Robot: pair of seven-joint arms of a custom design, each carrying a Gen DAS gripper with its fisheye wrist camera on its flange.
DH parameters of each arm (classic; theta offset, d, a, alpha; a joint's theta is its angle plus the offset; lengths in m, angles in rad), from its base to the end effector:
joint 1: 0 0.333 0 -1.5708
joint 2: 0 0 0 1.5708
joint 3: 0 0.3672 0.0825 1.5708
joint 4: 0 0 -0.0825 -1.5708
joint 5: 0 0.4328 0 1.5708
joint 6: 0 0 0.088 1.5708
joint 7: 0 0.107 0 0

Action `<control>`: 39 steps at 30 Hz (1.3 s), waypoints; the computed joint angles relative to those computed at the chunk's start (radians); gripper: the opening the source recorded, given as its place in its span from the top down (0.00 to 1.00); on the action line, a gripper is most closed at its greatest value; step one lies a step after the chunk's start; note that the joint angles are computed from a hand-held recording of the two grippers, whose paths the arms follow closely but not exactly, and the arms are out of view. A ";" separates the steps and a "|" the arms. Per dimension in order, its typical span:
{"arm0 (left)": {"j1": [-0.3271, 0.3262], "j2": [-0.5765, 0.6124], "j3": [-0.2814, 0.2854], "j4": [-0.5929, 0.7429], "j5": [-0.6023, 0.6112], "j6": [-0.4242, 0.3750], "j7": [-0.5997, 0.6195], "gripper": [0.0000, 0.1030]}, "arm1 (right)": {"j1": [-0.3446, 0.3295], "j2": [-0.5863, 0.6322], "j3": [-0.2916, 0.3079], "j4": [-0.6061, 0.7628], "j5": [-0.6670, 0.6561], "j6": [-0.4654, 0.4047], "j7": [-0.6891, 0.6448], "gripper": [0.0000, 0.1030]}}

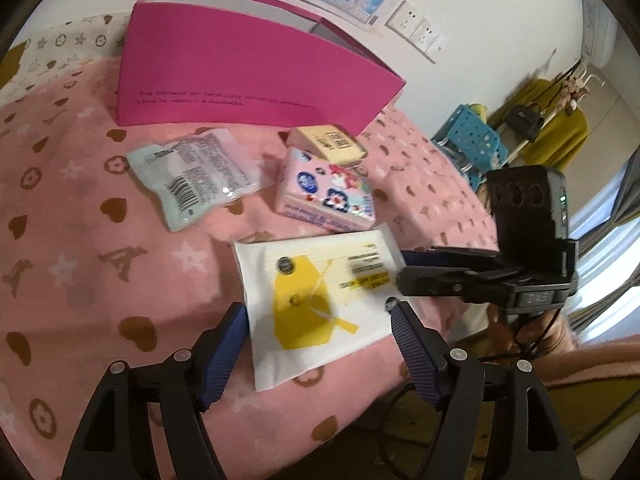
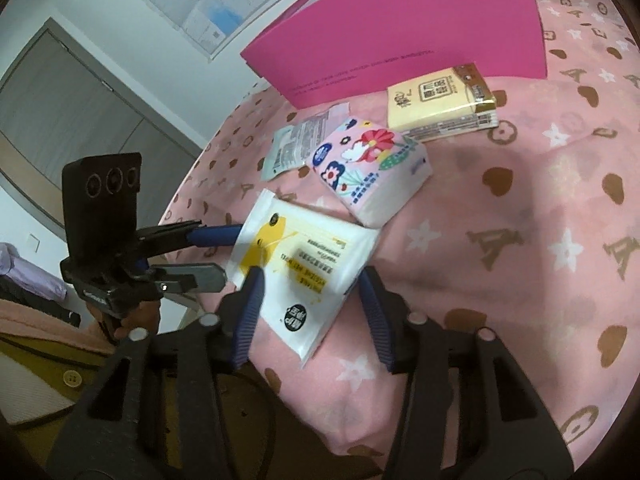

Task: Organize soft objects
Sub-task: 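Move both grippers toward the white wet-wipe pack with yellow print, then close both grippers on the wet-wipe pack and lift it, then carry the wet-wipe pack over the magenta box and lower it inside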

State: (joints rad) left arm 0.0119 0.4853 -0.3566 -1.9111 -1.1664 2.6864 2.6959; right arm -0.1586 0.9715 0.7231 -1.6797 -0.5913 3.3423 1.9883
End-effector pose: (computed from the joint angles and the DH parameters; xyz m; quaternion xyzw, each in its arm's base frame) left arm 0.6743 -0.1911 0.2809 0.5138 -0.7617 0.3911 0.0531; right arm 0.7003 0.3478 0.2546 -0.6917 0.5309 -0.0129 0.4893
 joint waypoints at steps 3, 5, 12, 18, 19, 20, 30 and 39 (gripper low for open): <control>-0.009 0.002 -0.005 0.002 -0.005 0.029 0.015 0.28 | 0.016 -0.021 -0.032 -0.016 0.009 0.039 0.027 0.63; -0.007 0.004 -0.008 0.005 -0.006 0.029 0.018 0.28 | 0.042 -0.042 -0.070 -0.021 0.006 0.065 0.054 0.70; 0.011 0.004 -0.020 0.007 -0.057 0.033 0.040 0.31 | 0.128 -0.108 -0.198 -0.039 -0.012 0.136 0.128 0.84; 0.009 0.004 -0.021 0.036 -0.090 0.043 0.075 0.31 | 0.166 -0.126 -0.259 -0.021 -0.054 0.178 0.186 0.86; 0.007 0.006 -0.022 0.045 -0.095 0.045 0.084 0.31 | 0.173 -0.128 -0.271 -0.016 -0.058 0.187 0.196 0.86; 0.004 0.009 -0.020 0.053 -0.095 0.051 0.091 0.31 | 0.183 -0.131 -0.287 -0.011 -0.056 0.200 0.205 0.86; -0.045 0.100 -0.004 0.189 0.070 0.109 -0.036 0.34 | 0.140 -0.092 -0.290 0.098 -0.193 0.164 0.367 0.86; -0.078 0.153 0.023 0.222 0.330 0.156 -0.258 0.38 | 0.011 0.040 -0.129 0.186 -0.339 0.101 0.447 0.82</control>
